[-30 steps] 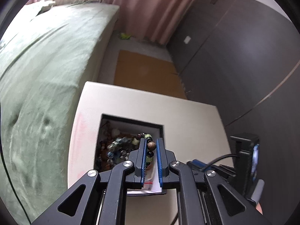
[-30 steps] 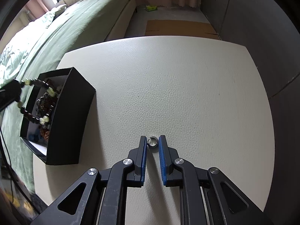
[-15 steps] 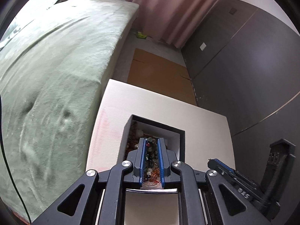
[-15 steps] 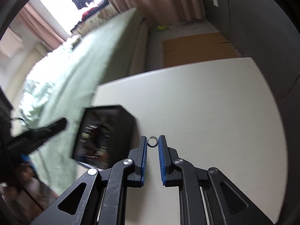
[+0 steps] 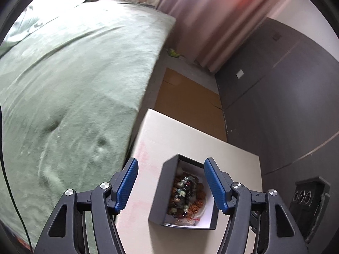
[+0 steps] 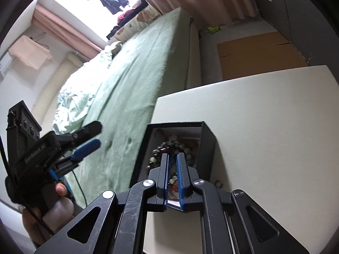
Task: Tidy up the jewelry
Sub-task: 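Carry the gemstone bracelet into the box while the right gripper pinches the silver ring, then carry the silver ring over the box and open the right gripper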
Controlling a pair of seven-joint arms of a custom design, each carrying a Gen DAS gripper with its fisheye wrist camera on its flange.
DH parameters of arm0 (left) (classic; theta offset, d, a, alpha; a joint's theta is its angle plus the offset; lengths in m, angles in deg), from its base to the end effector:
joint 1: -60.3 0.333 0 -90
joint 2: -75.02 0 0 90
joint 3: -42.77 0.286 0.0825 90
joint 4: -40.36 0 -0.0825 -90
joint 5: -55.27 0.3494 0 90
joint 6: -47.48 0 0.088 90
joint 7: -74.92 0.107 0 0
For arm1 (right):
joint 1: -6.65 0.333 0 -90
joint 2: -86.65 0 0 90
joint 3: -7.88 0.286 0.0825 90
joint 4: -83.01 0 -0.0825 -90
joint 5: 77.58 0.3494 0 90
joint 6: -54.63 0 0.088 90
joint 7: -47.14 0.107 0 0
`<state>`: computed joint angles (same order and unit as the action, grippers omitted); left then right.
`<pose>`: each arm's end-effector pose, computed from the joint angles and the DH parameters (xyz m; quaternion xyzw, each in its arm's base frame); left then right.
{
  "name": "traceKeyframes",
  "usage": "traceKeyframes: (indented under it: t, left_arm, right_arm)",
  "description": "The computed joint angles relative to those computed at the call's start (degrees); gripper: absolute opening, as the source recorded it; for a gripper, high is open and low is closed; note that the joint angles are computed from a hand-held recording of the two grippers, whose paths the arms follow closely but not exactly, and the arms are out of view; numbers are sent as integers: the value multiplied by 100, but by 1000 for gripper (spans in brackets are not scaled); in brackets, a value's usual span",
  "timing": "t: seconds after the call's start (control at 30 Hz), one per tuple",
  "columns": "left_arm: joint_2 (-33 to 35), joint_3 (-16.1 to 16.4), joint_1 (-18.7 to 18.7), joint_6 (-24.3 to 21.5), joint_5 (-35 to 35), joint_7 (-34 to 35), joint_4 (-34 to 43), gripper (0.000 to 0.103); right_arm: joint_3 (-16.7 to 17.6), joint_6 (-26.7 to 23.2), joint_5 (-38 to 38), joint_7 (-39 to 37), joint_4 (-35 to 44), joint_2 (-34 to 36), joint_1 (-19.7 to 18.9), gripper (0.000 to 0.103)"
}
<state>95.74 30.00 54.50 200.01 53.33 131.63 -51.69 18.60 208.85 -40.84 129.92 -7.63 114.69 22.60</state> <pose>0.6395 -0.1909 0.4911 -0.7615 0.5476 -0.3399 0.0680 0.6287 0.2695 0.4127 -0.6676 0.6389 0.0427 0.3798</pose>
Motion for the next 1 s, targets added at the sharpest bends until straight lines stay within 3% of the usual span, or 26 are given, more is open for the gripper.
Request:
traceKeyframes:
  t: [0.1, 0.23, 0.6, 0.67, 0.83, 0.9, 0.97, 1.0]
  left_arm:
    - [17, 29, 35, -1, 1, -9, 6, 66]
    - [-37, 2, 119, 76, -121, -13, -90, 66]
    - [-229, -28, 205, 266, -368, -40, -374, 66]
    - [-263, -27, 208, 282, -385, -40, -419, 66]
    - [-256, -9, 216, 234, -391, -34, -409, 66]
    - [-247, -6, 227, 243, -412, -44, -402, 66]
    - [-242, -5, 233, 248, -428, -61, -395, 66]
    - [-227, -8, 238, 247, -441, -64, -378, 66]
  right_arm:
    - [-239, -303, -336, 388, -21, -50, 80, 13]
    - [-467, -479, -771, 876, -171, -110, 143, 31]
    - [-653, -1564, -1995, 1439, 672, 566, 430, 31]
    - [-747, -1634, -2289, 1585, 881, 693, 578, 31]
    - [-532, -1690, -2115, 1290, 1210, 932, 459, 31]
    - [-624, -1713, -2285, 1296, 1285, 959, 560, 33]
    - [-790, -1599, -2503, 1482, 1163, 881, 686, 44]
    - [-922, -1543, -2688, 1645, 1035, 795, 771, 44]
